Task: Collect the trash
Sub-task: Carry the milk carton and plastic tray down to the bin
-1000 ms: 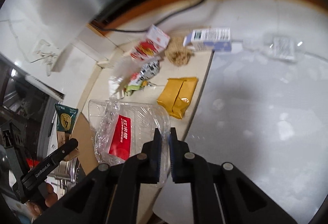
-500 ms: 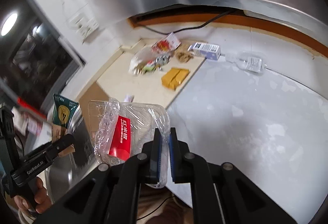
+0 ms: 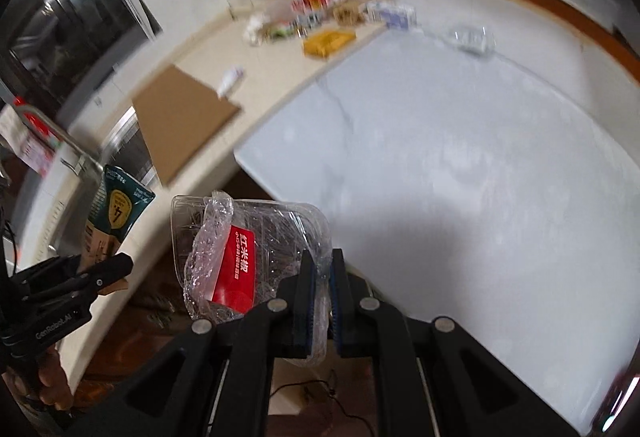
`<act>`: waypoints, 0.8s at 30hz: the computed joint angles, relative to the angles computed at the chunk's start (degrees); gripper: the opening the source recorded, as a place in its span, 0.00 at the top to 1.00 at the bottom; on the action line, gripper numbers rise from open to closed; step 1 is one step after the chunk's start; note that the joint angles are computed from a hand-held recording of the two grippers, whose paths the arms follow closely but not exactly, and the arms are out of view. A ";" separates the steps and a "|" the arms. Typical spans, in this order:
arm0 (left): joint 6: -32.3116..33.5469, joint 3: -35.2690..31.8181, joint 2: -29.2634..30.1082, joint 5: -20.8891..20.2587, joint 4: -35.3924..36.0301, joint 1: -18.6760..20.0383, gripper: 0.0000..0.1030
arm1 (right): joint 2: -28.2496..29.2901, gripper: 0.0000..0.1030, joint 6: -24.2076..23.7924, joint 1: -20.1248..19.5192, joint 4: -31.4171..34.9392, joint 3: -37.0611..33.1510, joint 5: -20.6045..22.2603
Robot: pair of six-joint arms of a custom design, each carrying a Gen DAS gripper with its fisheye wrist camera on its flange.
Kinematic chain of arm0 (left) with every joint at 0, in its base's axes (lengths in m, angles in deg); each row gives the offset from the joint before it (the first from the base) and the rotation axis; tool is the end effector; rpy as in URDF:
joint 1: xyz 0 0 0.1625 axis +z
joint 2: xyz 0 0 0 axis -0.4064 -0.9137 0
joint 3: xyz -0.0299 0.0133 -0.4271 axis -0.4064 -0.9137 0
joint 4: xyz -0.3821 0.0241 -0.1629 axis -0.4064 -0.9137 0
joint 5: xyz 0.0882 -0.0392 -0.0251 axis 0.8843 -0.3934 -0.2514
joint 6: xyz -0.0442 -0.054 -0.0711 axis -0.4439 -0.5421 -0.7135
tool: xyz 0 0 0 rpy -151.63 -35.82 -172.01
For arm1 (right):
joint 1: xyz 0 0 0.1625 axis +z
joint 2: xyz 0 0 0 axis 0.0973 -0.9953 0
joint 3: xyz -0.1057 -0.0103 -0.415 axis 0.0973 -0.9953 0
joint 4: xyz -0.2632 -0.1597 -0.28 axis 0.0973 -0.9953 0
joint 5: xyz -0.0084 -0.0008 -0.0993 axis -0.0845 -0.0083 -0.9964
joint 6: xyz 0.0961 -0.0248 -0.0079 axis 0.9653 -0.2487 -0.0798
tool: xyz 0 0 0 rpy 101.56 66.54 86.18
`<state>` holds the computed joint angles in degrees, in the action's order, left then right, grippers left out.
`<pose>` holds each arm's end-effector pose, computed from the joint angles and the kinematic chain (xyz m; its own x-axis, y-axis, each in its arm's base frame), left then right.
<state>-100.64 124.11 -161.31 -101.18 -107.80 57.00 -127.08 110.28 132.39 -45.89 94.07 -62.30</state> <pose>-0.3612 -0.4640 0.5548 -0.7514 0.1761 -0.6359 0.3512 0.9226 -0.1595 0.5965 -0.4484 0.3298 -0.8337 0.0474 0.5502 -0.2109 0.8935 -0.3965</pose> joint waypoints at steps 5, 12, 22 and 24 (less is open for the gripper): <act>1.21 11.68 -5.92 -2.15 -4.35 1.55 0.62 | 0.84 0.94 5.66 1.57 3.67 5.32 -4.17; 7.75 29.45 -11.96 -3.55 -16.87 6.40 0.62 | 1.63 0.94 14.28 0.35 2.90 17.12 -9.33; 19.43 48.07 -11.60 -1.57 -40.42 17.63 0.62 | 6.52 0.93 14.31 -7.97 -13.56 33.39 -14.94; 21.37 49.40 -10.13 -1.64 -43.64 19.29 0.62 | 8.34 0.93 12.66 -9.78 -17.91 35.04 -15.49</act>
